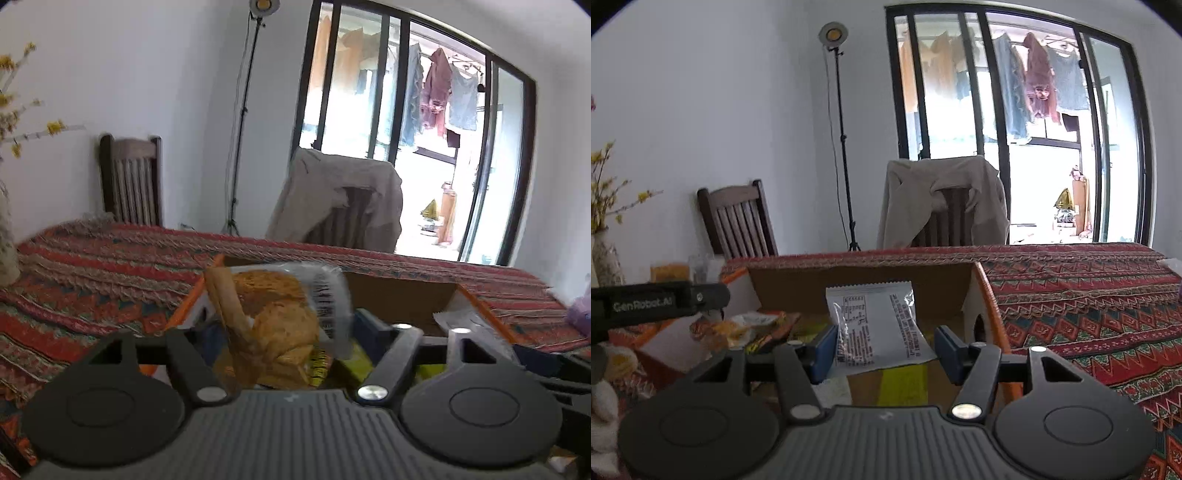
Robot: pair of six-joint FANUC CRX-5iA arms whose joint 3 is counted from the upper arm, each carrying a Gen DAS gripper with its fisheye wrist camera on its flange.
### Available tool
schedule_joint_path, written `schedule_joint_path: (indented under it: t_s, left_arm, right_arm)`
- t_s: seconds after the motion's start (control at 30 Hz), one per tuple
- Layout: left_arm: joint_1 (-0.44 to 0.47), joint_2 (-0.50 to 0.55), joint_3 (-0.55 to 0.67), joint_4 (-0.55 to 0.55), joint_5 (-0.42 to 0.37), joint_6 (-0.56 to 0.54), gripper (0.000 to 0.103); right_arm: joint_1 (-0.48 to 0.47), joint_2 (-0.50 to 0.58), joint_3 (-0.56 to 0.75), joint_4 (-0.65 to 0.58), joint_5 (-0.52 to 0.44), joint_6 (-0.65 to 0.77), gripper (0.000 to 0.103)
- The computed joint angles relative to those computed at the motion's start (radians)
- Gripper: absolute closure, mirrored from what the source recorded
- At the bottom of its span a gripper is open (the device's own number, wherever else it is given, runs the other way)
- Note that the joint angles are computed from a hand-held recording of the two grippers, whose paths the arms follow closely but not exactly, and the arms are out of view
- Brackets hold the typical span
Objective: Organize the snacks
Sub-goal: 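Lower both packets into the cardboard box and open both grippers, then move both grippers back to the snack pile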
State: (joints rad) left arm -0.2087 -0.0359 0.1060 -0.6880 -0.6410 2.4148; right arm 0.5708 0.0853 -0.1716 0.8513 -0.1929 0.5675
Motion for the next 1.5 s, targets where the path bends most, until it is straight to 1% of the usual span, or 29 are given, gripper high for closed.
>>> schedule_joint_path:
  t_s: [0.03,0.07,0.1,0.13,0.17,0.2,0.27,0.3,0.33,0.4,0.47,0.53,0.57,0.7,0.8,0.87,0.9,0.97,1.03,1.13,1.2,1.33,1.37,1.43,1.5]
  left_arm:
    - [-0.019,0.004,0.010,-0.045,-0.025,0.034,0.009]
    - [-0.028,0.004,0.011,-0.070,-0.030,0.055,0.006]
    - [-0.034,-0.001,0.007,-0.094,-0.028,0.081,0.001]
    - [-0.043,-0.004,0.005,-0.119,-0.030,0.110,0.000]
    - [-0.057,-0.006,0.006,-0.156,-0.043,0.152,0.000]
    - [-0.066,-0.005,0.009,-0.177,-0.060,0.175,0.000]
    - [-0.076,0.005,0.023,-0.192,-0.099,0.182,0.000]
    - [-0.076,0.011,0.030,-0.188,-0.113,0.176,0.000]
    - [-0.073,0.016,0.037,-0.176,-0.122,0.166,0.000]
    - [-0.060,0.014,0.032,-0.149,-0.112,0.150,0.000]
    - [-0.052,0.008,0.024,-0.135,-0.100,0.146,0.000]
    - [-0.058,0.002,0.019,-0.144,-0.098,0.152,0.000]
    - [-0.058,0.000,0.019,-0.140,-0.100,0.142,0.000]
    - [-0.069,-0.008,0.020,-0.161,-0.108,0.148,0.000]
    - [-0.073,-0.022,0.024,-0.159,-0.108,0.151,0.000]
    - [-0.086,-0.032,0.030,-0.172,-0.120,0.148,0.000]
    - [-0.091,-0.041,0.029,-0.173,-0.120,0.142,0.000]
    - [-0.092,-0.060,0.020,-0.156,-0.107,0.120,0.000]
    - [-0.089,-0.077,0.012,-0.118,-0.100,0.072,0.000]
    - [-0.094,-0.112,-0.016,-0.097,-0.092,0.042,0.000]
    - [-0.098,-0.137,-0.039,-0.082,-0.093,0.024,0.000]
    - [-0.115,-0.186,-0.088,-0.079,-0.108,0.004,0.000]
    - [-0.116,-0.200,-0.105,-0.072,-0.109,-0.007,0.000]
    - [-0.117,-0.231,-0.142,-0.063,-0.113,-0.022,0.000]
    - [-0.117,-0.263,-0.186,-0.050,-0.120,-0.031,0.000]
  right_arm:
    - [0.005,0.002,0.002,-0.001,-0.014,0.001,0.044]
    - [0.009,0.003,0.004,-0.001,-0.031,-0.001,0.043]
    - [0.013,0.005,0.007,-0.001,-0.047,-0.005,0.034]
    - [0.018,0.007,0.015,-0.017,-0.065,0.001,0.018]
    - [0.018,0.011,0.020,-0.029,-0.075,0.003,0.010]
    - [0.015,0.010,0.015,-0.016,-0.073,-0.018,0.003]
    - [0.014,0.007,0.020,-0.076,-0.060,0.031,0.000]
    - [0.015,0.005,0.018,-0.079,-0.056,0.035,0.000]
    - [0.013,0.004,0.010,-0.046,-0.057,0.011,0.000]
    - [0.012,0.003,0.001,-0.017,-0.055,-0.008,0.000]
    - [0.011,0.001,0.001,-0.029,-0.053,0.001,0.000]
    - [0.009,-0.001,0.003,-0.041,-0.049,0.007,0.000]
    - [0.006,-0.003,-0.001,-0.030,-0.042,-0.005,0.000]
    - [-0.010,-0.008,-0.025,0.054,-0.014,-0.089,0.000]
    - [-0.032,-0.019,-0.051,0.149,0.022,-0.182,0.000]
    - [-0.030,-0.029,-0.053,0.161,0.011,-0.193,0.000]
    - [-0.032,-0.039,-0.062,0.202,0.001,-0.229,0.000]
    - [-0.046,-0.067,-0.092,0.303,0.016,-0.314,0.000]
    - [-0.050,-0.097,-0.114,0.329,0.027,-0.333,0.000]
    - [-0.057,-0.141,-0.153,0.384,0.037,-0.369,0.000]
    - [-0.055,-0.171,-0.177,0.388,0.038,-0.367,0.000]
    - [-0.040,-0.223,-0.218,0.351,0.016,-0.328,0.000]
    - [-0.030,-0.236,-0.226,0.317,0.003,-0.297,0.000]
    - [0.001,-0.262,-0.233,0.206,-0.037,-0.202,0.000]
    - [0.026,-0.288,-0.245,0.121,-0.074,-0.126,0.000]
